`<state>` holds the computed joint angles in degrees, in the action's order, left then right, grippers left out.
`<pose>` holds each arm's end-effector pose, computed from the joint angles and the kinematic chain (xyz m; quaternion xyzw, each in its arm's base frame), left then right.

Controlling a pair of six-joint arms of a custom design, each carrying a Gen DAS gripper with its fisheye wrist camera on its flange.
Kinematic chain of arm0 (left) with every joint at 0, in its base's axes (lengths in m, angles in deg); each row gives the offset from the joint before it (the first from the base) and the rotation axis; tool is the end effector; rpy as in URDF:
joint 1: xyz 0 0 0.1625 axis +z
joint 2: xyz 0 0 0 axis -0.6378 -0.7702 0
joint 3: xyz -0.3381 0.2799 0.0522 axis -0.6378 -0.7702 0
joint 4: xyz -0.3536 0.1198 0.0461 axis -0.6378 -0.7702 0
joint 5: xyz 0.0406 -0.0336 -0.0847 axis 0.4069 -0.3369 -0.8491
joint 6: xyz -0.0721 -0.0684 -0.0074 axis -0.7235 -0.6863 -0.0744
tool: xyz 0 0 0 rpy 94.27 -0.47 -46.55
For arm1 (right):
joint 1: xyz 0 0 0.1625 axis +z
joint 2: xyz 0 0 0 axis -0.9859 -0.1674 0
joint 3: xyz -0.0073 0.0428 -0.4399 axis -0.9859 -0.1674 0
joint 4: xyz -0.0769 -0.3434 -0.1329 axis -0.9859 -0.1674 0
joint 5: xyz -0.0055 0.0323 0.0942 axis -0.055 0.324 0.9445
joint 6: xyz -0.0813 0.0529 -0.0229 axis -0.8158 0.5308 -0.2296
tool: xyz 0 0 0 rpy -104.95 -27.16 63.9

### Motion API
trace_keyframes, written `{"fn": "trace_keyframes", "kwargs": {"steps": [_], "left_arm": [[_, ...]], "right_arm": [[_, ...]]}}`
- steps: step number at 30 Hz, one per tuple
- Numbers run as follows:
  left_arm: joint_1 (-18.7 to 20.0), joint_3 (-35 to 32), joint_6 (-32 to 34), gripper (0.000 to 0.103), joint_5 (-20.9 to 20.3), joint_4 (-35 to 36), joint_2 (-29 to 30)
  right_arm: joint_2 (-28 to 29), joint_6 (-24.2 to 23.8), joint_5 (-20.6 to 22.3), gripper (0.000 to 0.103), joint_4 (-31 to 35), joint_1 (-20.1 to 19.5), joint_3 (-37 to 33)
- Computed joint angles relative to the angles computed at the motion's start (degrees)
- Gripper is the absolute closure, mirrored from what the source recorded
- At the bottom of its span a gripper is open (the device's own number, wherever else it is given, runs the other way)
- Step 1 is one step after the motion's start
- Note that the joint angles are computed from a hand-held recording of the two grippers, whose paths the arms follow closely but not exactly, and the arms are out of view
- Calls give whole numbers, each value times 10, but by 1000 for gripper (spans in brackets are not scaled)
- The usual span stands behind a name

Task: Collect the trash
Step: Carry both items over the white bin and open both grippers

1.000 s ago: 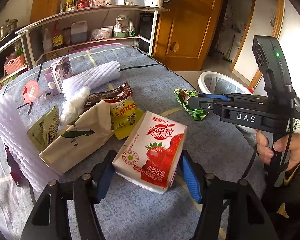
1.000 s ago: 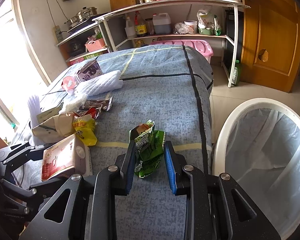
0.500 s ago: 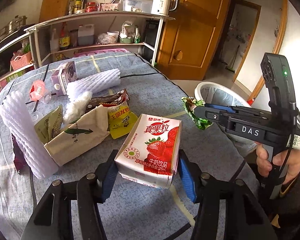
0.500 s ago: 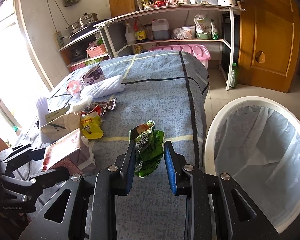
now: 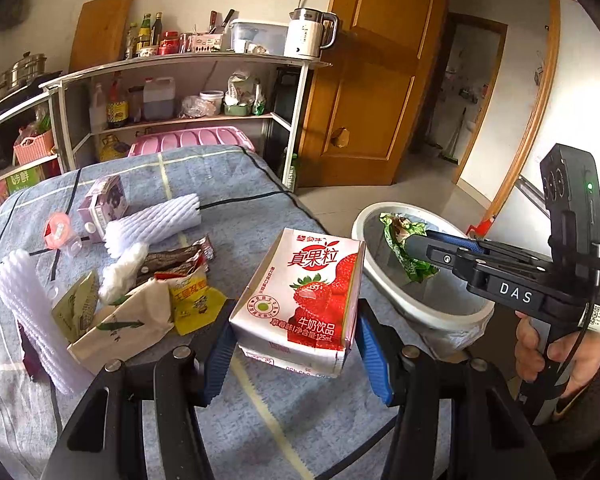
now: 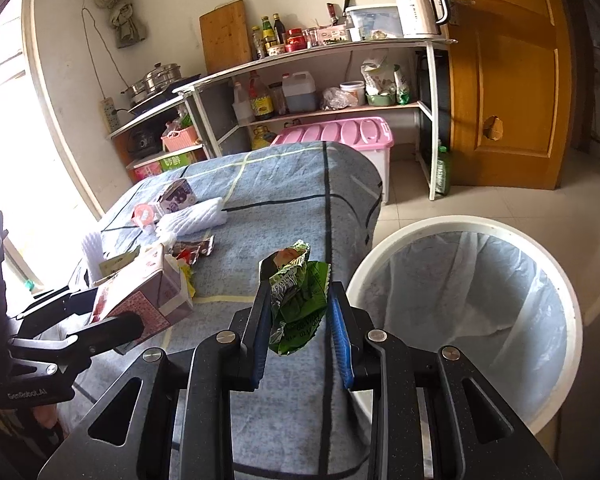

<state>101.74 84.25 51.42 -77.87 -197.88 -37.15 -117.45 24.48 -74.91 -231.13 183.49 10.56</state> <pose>-0.1895 -0.7166 0.2114 0.3489 0.8883 -0.2564 0.1533 0.2467 -0.6851 0.1486 0.1318 -0.8774 0.3910 0.2448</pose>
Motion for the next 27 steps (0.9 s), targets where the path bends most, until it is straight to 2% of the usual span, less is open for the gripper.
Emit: {"fn": "trace_keyframes", "kwargs": {"steps": [5,12,24,27], "left_arm": [[-16,-32,5,46,-25,19,28],[-33,-98,0,46,-55,65,84],[-49,-189,-12,46,-40,144,175],[-45,-201,-19,46,-43,159,184]], "right_arm": [[-31,1,-28,74,-33,-7,30],[-65,4,-63,74,-45,-26,62],[-87,15,-102,73,-10,-70,79],[-93,33,-92,64,18,-81,76]]}}
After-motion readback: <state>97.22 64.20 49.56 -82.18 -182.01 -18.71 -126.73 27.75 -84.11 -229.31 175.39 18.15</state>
